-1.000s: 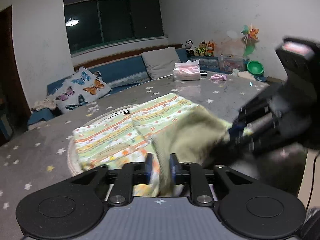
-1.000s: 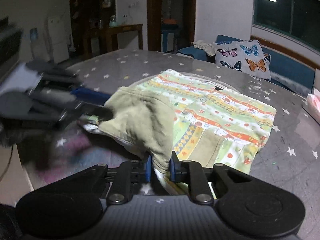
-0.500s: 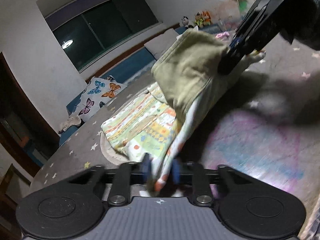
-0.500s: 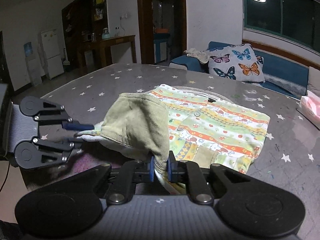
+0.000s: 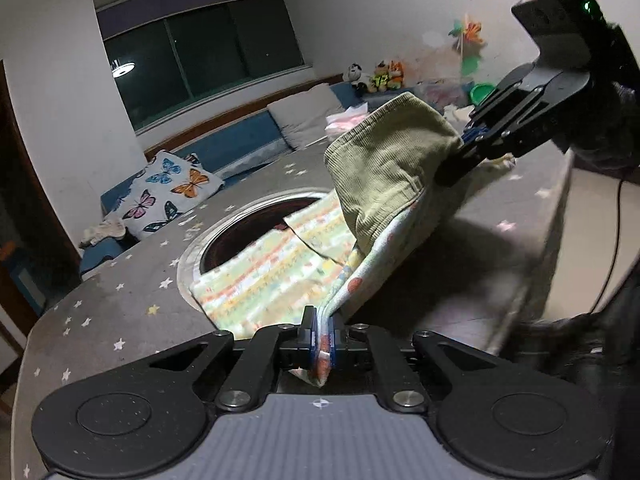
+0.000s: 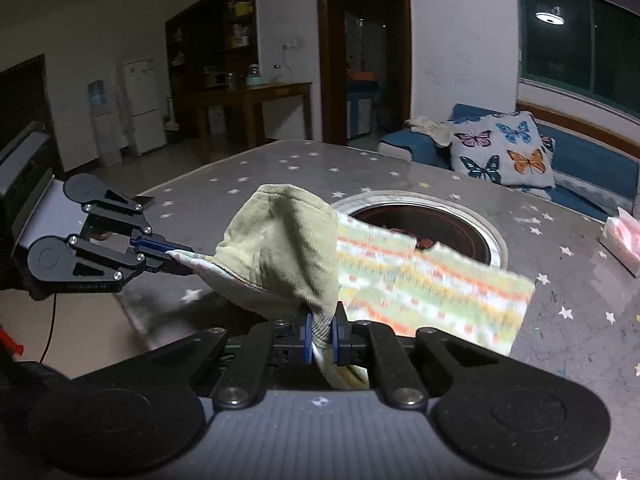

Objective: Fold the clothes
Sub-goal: 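Lift the shirt with both grippers and fold the hem half over toward the collar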

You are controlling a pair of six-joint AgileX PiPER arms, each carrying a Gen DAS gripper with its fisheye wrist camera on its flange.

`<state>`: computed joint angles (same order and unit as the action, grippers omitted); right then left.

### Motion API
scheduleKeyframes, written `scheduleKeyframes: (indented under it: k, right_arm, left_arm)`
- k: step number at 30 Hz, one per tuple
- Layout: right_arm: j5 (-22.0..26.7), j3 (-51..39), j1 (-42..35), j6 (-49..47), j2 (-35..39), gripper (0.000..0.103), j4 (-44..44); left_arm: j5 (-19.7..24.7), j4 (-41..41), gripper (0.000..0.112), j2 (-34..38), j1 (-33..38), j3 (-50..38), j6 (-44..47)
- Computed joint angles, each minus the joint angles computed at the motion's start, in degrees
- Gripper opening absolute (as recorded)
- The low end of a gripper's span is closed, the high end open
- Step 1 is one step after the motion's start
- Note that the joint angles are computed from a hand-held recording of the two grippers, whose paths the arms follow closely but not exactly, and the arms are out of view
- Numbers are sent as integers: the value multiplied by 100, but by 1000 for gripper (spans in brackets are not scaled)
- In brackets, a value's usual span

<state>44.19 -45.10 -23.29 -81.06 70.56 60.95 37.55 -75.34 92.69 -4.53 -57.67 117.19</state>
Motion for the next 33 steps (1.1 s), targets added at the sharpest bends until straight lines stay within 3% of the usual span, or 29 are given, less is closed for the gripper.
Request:
scheduleKeyframes:
  k: [3,10,16,20,24,26,28,33]
  right_arm:
    - [-48,-267,109,204,89,8,-195]
    - [-601,-1569,480,524,1290,8,-400]
    - [-952,-3037,803,1458,2635,8,-1172]
    - [-1137,-3961,991,2156,3536,8,-1726]
    - [-1401,-4687,1165,3001,4409,10,-2335]
    - [-1669,-4729,1186,3176,4643,14,-2390]
    - [-1901,-4636,1154,3213,4693,26,-2318]
    - [-2272,-3881,980,2752,4198,27,-1753]
  left_arm:
    - [28,150,6,149,-43,-350,-509]
    - [-164,859,6,1289,-398,-2128,-2148]
    - [-111,2628,6,2831,-777,-4570,-4646]
    - [308,3904,6,3972,-954,-6378,-6301]
    - [558,4822,6,4878,-1133,-7710,-7394]
    - [721,5178,7,5246,-1211,-8271,-7816]
    - [1176,5437,8,5755,-1241,-9178,-8274]
    - [1107,5639,11,5917,-1306,-9356,-8573]
